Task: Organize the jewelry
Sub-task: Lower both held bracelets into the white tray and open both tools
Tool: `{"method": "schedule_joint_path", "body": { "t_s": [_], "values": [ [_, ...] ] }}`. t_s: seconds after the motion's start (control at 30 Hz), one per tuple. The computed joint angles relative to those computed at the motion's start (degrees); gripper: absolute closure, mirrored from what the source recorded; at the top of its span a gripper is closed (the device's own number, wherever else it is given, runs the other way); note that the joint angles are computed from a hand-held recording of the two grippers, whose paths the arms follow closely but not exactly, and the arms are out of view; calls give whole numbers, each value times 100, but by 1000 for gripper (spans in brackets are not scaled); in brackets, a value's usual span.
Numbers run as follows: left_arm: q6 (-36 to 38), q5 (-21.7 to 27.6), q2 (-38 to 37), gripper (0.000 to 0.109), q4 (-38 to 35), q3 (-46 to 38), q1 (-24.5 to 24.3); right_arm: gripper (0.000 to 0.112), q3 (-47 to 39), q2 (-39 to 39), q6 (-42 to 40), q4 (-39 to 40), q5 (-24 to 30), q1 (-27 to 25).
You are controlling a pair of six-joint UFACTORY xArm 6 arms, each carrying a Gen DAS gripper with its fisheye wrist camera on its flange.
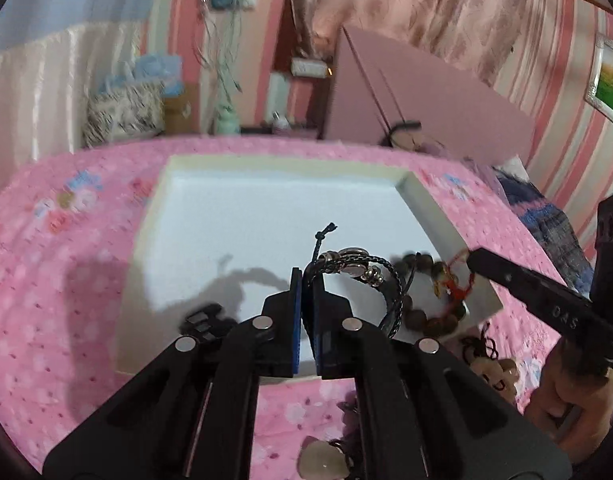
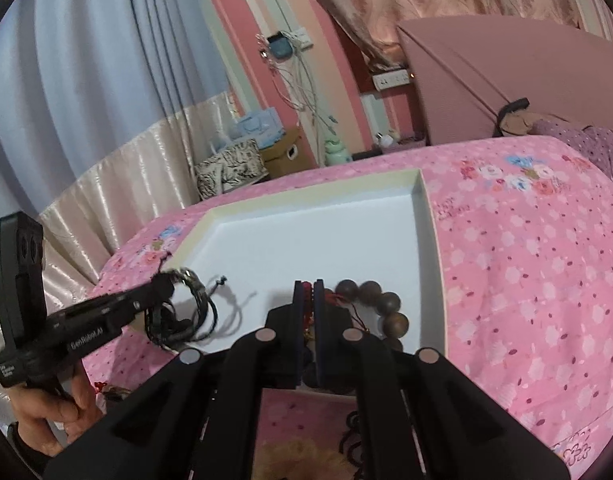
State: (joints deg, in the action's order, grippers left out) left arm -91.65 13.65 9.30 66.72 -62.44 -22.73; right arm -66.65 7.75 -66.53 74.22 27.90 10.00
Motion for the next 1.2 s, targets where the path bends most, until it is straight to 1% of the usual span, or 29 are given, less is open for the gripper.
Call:
{"method": "schedule_joint_path", "body": {
  "t_s": [0.03,0.1,0.13,0.17,0.23,0.33,0.4,0.47,0.5,0.53,0.57,0.6,0.63,0.67,0.7,0.73,0.77,0.8,0.83,0.87,0.93,1.0,1.03,1.07,1.13,1.2],
  "values": [
    [-30,32,13,106,-12,5,-31,109,-13,28,71,-78,-34,14],
    [344,93,102,106,-347,-16,-72,109,-7,60,214,-227,-112,36],
    [374,74,106,106,-395,16,-72,109,-22,96,344,-351,-145,47],
    [643,98,210,106,-658,-79,-92,109,-41,130,408,-403,-156,50],
    [907,120,376,105,-932,-210,-124,109,-40,166,533,-551,-218,71],
    [1144,183,523,105,-1235,-325,-147,109,-35,203,664,-658,-267,63],
    [1207,178,605,103,-1343,-357,-140,105,-49,236,762,-730,-307,57],
    [1407,189,686,102,-1608,-401,-138,105,-63,264,805,-743,-314,36],
    [1416,196,711,98,-1634,-427,-140,105,-71,269,818,-738,-275,17],
    [1428,227,779,89,-1660,-501,-162,105,-62,255,810,-690,-308,11],
    [1363,226,771,83,-1618,-509,-159,105,-59,235,790,-657,-302,-2],
    [1280,162,724,73,-1543,-463,-136,105,-54,210,741,-598,-256,-25],
    [1192,104,633,70,-1468,-376,-124,104,-49,175,683,-501,-210,-57],
    [1058,65,543,69,-1326,-325,-109,104,-39,126,622,-413,-168,-92],
    [865,73,417,66,-1116,-258,-98,104,-35,91,594,-368,-149,-112],
    [654,85,279,61,-876,-180,-83,99,-22,27,551,-280,-128,-147],
    [338,146,68,58,-520,-96,-74,86,2,-61,436,-129,-97,-185],
    [135,174,-131,54,-287,26,-59,78,36,-156,260,73,-55,-221],
    [-14,258,-397,54,-78,185,-47,73,72,-264,27,335,15,-278],
    [-117,355,-609,54,59,321,-44,73,129,-408,-147,498,120,-362],
    [-383,664,-1179,49,324,716,-54,73,252,-624,-170,487,150,-469],
    [-726,996,-1896,46,654,1322,-118,73,538,-947,-353,534,163,-590],
    [-771,1142,-2152,45,700,1542,-165,73,719,-1112,-444,516,169,-646],
    [-959,1442,-2565,44,837,1937,-307,73,901,-1259,-495,478,189,-713],
    [-1265,1732,-3108,44,973,2511,-502,73,1320,-1560,-432,274,188,-795],
    [-1377,1898,-3415,44,878,2891,-676,73,1813,-1885,-427,107,90,-747]
  ]
}}
